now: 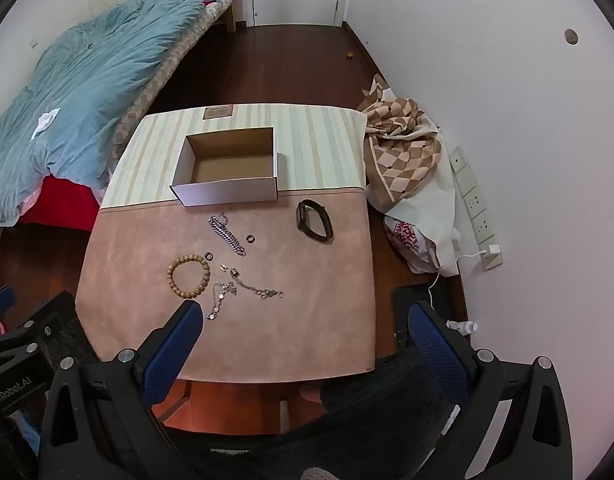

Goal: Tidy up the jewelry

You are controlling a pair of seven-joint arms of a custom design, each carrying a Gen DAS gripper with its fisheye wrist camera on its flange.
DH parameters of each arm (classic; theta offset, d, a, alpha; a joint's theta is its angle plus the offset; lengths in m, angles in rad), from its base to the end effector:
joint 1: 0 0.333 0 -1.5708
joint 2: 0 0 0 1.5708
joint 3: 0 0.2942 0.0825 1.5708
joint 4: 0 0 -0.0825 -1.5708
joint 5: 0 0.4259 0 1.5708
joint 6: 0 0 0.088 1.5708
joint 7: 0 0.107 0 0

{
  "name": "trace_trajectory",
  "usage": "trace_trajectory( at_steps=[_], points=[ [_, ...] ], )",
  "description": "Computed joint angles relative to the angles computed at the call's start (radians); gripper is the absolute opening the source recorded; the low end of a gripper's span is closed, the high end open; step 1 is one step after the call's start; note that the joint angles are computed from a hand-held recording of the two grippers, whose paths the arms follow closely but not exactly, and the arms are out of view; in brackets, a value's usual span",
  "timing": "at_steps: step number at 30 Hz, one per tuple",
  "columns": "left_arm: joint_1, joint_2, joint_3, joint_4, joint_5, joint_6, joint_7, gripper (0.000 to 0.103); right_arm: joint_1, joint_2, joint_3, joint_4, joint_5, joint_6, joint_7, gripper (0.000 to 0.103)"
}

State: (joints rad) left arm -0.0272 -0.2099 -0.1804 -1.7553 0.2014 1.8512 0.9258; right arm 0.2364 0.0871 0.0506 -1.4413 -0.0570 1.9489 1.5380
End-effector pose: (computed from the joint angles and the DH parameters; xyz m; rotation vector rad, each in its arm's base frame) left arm 0.5494 -0.1098 0.6558 -2.3404 1.5361 -0.2803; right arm 0.6286 0.1799 0.6578 -2.2850 1.6354 -0.4260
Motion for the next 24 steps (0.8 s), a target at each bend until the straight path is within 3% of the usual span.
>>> trace_trajectory(
  at_steps=[9,19,22,24],
  points=[
    [0.001,0.005,-0.004,0.0,0.001,0.006,-0.005,0.103,0.001,-0.005,0.001,-0.003,-0.008,0.0,0.002,0.103],
    [-0.022,0.088,0.001,0.126,0.019,-0.048,-0.016,0.103,0.005,-0.001,0.003,0.003,-0.012,-0.002,0.003,0.103],
    [-0.034,0.008,0.027,0.016,0.002,0.001,-0.01,0.103,0.004,-0.003,0.002,0.007,-0.01,-0.009,-0.002,0.103],
    [-0.011,0.003,0.006,0.008,-0.001,0.014,-0.007,0.103,0.005,-0.009,0.002,-0.002,-0.014,-0.003,0.002,0.103]
  ],
)
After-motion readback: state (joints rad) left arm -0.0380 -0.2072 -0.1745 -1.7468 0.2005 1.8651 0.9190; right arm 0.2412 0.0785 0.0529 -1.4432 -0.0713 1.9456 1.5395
